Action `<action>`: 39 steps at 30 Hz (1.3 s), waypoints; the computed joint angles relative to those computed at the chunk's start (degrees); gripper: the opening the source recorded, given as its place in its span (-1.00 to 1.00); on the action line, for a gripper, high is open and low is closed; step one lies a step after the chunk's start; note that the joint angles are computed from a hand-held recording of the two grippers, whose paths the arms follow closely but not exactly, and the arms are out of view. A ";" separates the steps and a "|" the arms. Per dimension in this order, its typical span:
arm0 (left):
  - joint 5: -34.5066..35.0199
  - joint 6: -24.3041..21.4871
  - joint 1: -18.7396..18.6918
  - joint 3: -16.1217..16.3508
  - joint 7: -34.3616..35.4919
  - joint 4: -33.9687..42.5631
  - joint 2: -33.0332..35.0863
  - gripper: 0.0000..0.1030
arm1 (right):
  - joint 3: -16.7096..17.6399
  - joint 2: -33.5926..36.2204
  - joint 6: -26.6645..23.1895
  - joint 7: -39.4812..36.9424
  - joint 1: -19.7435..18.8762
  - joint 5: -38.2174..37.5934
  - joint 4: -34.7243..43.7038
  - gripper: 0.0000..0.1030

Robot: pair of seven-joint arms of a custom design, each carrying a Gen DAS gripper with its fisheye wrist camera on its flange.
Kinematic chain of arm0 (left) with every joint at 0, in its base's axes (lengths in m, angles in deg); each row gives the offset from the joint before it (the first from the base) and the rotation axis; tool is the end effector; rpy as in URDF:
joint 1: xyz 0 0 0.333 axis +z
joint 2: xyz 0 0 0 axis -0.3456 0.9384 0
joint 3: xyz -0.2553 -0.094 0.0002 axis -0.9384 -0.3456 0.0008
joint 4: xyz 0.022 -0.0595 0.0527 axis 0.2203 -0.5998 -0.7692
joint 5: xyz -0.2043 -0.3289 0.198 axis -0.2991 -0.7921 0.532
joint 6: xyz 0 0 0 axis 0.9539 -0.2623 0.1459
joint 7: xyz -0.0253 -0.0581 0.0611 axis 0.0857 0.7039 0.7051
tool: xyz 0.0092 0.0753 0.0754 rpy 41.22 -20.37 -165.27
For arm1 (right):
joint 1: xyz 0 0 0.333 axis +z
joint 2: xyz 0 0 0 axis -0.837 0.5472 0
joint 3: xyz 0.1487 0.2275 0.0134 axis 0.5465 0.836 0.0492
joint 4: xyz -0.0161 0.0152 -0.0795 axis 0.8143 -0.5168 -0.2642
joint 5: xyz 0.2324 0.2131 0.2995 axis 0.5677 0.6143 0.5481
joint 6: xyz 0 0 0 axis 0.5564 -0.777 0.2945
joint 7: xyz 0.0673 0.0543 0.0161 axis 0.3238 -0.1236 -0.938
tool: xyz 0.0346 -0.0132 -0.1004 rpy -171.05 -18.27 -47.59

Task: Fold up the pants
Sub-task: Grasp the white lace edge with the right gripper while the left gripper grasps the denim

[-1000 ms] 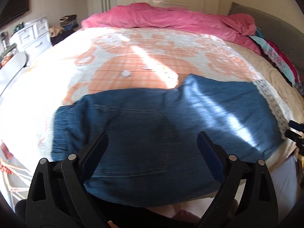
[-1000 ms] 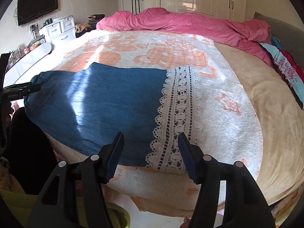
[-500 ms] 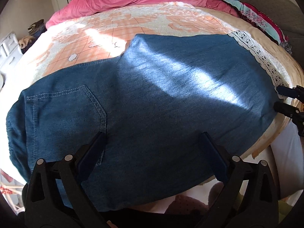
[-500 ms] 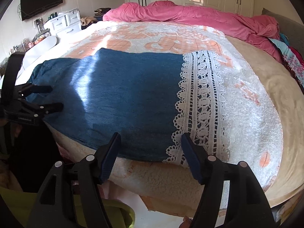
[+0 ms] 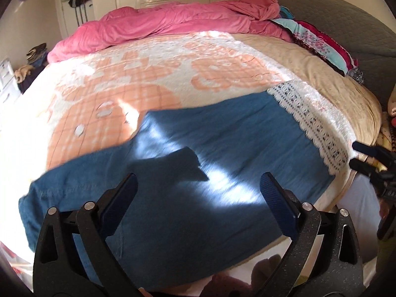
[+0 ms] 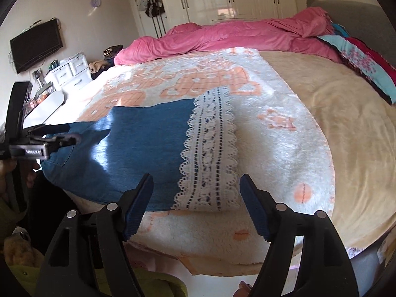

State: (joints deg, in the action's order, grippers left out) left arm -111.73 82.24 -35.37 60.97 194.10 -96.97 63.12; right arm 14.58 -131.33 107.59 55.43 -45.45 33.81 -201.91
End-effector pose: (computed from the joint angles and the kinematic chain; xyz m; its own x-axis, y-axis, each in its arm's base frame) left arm 0.4716 -0.0147 0.3726 -0.4809 -0.8766 0.0164 -0.6735 0.3574 -0.6471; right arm 0.3266 0.2399 0.3605 0.0482 -0.9807 -0.1895 -0.6949 0.1034 -0.7116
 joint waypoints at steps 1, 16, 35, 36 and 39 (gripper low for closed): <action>-0.30 -0.52 -0.69 -0.03 0.09 1.17 1.00 0.80 | -0.31 -0.33 -0.04 0.18 0.30 0.24 -0.51 0.38; 2.19 1.52 2.29 -14.33 -1.13 20.65 21.47 0.80 | -2.05 6.83 7.23 0.69 1.01 6.74 -1.36 0.38; 0.84 -22.57 14.50 -25.50 8.60 42.24 40.43 -0.01 | -1.45 14.38 17.91 -6.16 1.08 17.96 0.62 -0.02; 1.02 -23.29 14.47 -25.38 7.81 42.99 41.04 0.03 | -1.19 14.73 18.32 -6.87 1.15 18.49 0.86 -0.07; 1.10 -23.72 14.42 -25.46 4.75 44.28 42.25 0.18 | -3.32 16.98 20.10 -8.38 2.85 20.17 1.69 -0.17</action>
